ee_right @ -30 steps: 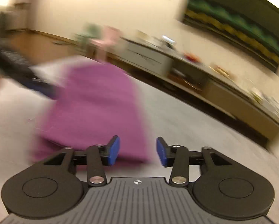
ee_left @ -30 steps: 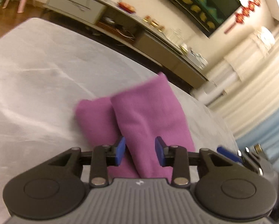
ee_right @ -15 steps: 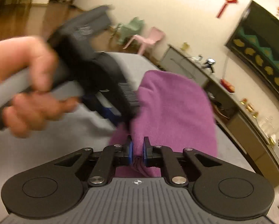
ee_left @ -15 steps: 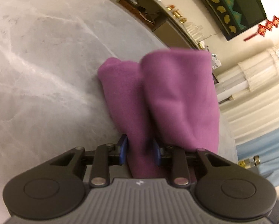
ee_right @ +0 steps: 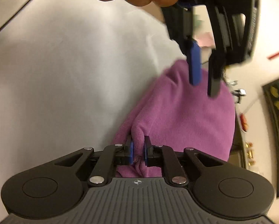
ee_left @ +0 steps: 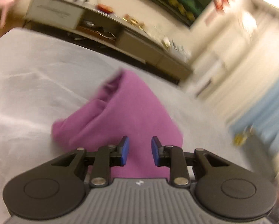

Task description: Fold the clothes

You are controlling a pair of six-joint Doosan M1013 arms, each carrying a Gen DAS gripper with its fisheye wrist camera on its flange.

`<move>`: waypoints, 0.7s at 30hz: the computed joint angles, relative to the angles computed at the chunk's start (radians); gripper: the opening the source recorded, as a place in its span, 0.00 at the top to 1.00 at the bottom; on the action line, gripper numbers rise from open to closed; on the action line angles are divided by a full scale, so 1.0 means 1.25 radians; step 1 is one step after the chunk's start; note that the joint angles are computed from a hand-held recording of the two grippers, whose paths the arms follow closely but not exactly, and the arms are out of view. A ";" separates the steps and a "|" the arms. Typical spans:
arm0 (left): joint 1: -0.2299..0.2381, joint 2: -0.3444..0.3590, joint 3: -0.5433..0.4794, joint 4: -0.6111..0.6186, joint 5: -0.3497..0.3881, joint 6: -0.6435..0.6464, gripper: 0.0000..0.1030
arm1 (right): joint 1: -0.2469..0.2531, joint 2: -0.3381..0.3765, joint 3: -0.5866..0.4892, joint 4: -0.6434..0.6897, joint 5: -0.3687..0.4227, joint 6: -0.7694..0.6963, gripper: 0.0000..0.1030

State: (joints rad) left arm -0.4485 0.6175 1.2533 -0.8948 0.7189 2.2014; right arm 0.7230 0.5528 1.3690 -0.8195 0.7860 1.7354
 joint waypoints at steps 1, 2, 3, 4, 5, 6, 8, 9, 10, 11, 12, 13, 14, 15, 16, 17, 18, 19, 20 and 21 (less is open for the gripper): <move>-0.010 0.009 -0.011 0.061 -0.007 -0.042 0.81 | -0.006 -0.010 0.015 0.005 -0.001 -0.009 0.89; -0.014 0.018 -0.022 0.100 -0.007 -0.078 0.86 | -0.010 -0.021 0.032 -0.002 -0.008 -0.005 0.89; -0.015 0.027 -0.032 0.124 -0.003 -0.109 0.93 | -0.015 -0.030 0.048 -0.008 -0.018 0.002 0.89; -0.017 0.037 -0.043 0.148 0.001 -0.141 0.96 | -0.019 -0.039 0.061 -0.011 -0.037 0.023 0.88; -0.014 0.042 -0.047 0.143 0.008 -0.148 0.96 | -0.024 -0.046 0.072 -0.009 -0.056 0.041 0.87; -0.009 0.043 -0.047 0.128 0.015 -0.144 0.96 | -0.029 -0.054 0.076 0.017 -0.071 0.044 0.85; -0.006 0.042 -0.046 0.121 0.022 -0.139 0.96 | -0.053 -0.077 0.069 0.160 -0.109 0.005 0.78; -0.005 0.042 -0.045 0.121 0.024 -0.135 0.96 | -0.069 -0.089 0.066 0.198 -0.149 0.028 0.77; -0.004 0.043 -0.046 0.119 0.027 -0.133 0.96 | -0.084 -0.099 0.062 0.234 -0.188 0.054 0.77; -0.003 0.044 -0.048 0.116 0.030 -0.134 0.96 | -0.099 -0.108 0.057 0.271 -0.226 0.080 0.77; -0.001 0.046 -0.050 0.115 0.035 -0.136 0.96 | -0.111 -0.110 0.046 0.273 -0.253 0.134 0.77; 0.000 0.047 -0.053 0.114 0.040 -0.139 0.96 | -0.122 -0.091 0.015 0.233 -0.240 0.208 0.76; 0.000 0.049 -0.059 0.117 0.044 -0.145 0.96 | -0.132 -0.071 -0.017 0.184 -0.224 0.290 0.74; -0.002 0.048 -0.059 0.121 0.045 -0.149 0.96 | -0.140 -0.046 -0.055 0.154 -0.198 0.350 0.74; -0.003 0.047 -0.058 0.125 0.045 -0.151 0.96 | -0.145 -0.010 -0.101 0.158 -0.152 0.368 0.74; -0.002 0.047 -0.058 0.126 0.046 -0.151 0.96 | -0.150 0.030 -0.153 0.190 -0.110 0.353 0.74; -0.001 0.046 -0.057 0.125 0.049 -0.149 0.96 | -0.154 0.068 -0.203 0.220 -0.070 0.341 0.74; 0.000 0.046 -0.057 0.124 0.050 -0.145 0.96 | -0.158 0.095 -0.232 0.250 -0.043 0.329 0.74; 0.001 0.045 -0.056 0.123 0.052 -0.138 0.96 | -0.159 0.118 -0.257 0.274 -0.016 0.327 0.74; 0.000 0.045 -0.056 0.128 0.051 -0.133 0.96 | -0.154 0.125 -0.261 0.282 0.002 0.350 0.70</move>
State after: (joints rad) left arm -0.4479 0.6734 1.1832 -0.7353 0.7827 2.0349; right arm 0.5299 0.7093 1.0423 -0.4675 0.7885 2.1735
